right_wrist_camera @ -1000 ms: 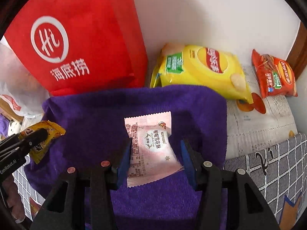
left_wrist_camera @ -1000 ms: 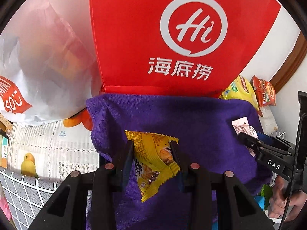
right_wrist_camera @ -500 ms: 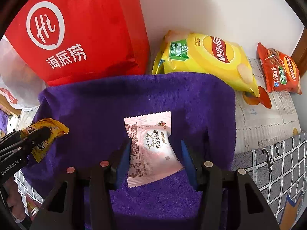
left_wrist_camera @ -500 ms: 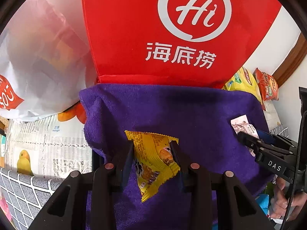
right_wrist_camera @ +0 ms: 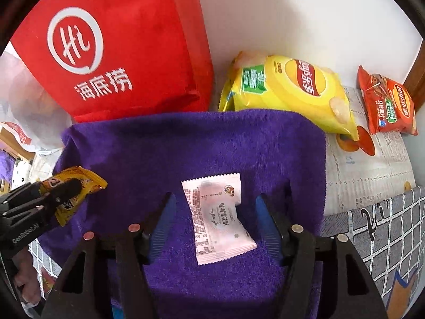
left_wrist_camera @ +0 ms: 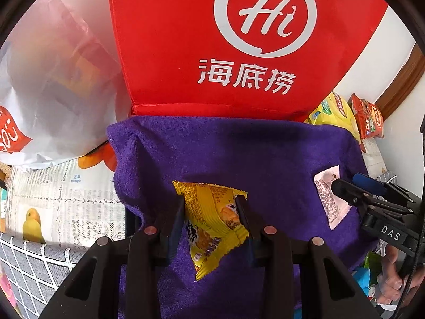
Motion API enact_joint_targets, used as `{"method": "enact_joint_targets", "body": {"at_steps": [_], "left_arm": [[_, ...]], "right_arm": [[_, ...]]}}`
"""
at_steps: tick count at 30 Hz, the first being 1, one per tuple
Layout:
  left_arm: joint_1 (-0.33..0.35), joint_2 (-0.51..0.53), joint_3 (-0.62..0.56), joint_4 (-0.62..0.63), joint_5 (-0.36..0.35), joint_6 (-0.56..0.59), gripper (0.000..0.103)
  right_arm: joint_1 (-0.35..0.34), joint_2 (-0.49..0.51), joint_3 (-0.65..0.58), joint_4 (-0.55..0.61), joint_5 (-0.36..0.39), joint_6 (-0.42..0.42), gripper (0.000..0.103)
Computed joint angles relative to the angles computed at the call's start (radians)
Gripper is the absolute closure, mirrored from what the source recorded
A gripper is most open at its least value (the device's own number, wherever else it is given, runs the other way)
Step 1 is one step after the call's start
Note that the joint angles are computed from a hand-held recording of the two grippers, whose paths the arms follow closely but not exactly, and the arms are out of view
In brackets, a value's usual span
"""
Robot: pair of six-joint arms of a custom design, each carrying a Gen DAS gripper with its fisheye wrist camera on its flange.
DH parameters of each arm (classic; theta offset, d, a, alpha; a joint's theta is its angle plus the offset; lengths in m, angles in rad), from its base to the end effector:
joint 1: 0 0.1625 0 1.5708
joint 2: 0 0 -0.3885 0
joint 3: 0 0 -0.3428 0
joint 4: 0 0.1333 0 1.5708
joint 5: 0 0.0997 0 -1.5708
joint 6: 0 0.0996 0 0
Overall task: Organize snacks
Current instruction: 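Lower the pink biscuit onto the purple towel with the right tool while the left tool lowers the yellow bag, then open both tools and withdraw them from the purple towel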
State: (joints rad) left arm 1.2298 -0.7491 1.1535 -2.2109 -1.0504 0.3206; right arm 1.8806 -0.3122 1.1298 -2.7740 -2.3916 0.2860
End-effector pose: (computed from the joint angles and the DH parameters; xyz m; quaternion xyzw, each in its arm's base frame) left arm -0.0674 -0.7366 0.2314 0.2831 0.9174 -0.1162 0.2543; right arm 0.2777 -0.6693 0.0063 -0.0657 -0.9008 0.2829 0.3228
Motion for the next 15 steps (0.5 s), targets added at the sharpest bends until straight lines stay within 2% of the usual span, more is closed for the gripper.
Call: {"method": "enact_joint_targets", "body": {"at_steps": [1,3,5,15], "left_arm": [[0.0,-0.001,-0.002,0.004,-0.001,-0.001,0.064],[-0.001,-0.005,0.003,-0.006,-0.008,0.004,0.051],[-0.004,-0.012,0.015,-0.027,-0.007,0.014,0.048],[-0.01,-0.035,0.028,-0.045,-0.021,0.021,0.047]], "right_arm": [[0.0,-0.005,0.011,-0.011,0.0,-0.004,0.04],[0.001,-0.011,0.022,-0.033,0.003,-0.015,0.04],[0.001,-0.014,0.03,-0.051,0.007,-0.023,0.04],[0.02,-0.014,0.046,-0.132,0.0,-0.062,0.04]]}}
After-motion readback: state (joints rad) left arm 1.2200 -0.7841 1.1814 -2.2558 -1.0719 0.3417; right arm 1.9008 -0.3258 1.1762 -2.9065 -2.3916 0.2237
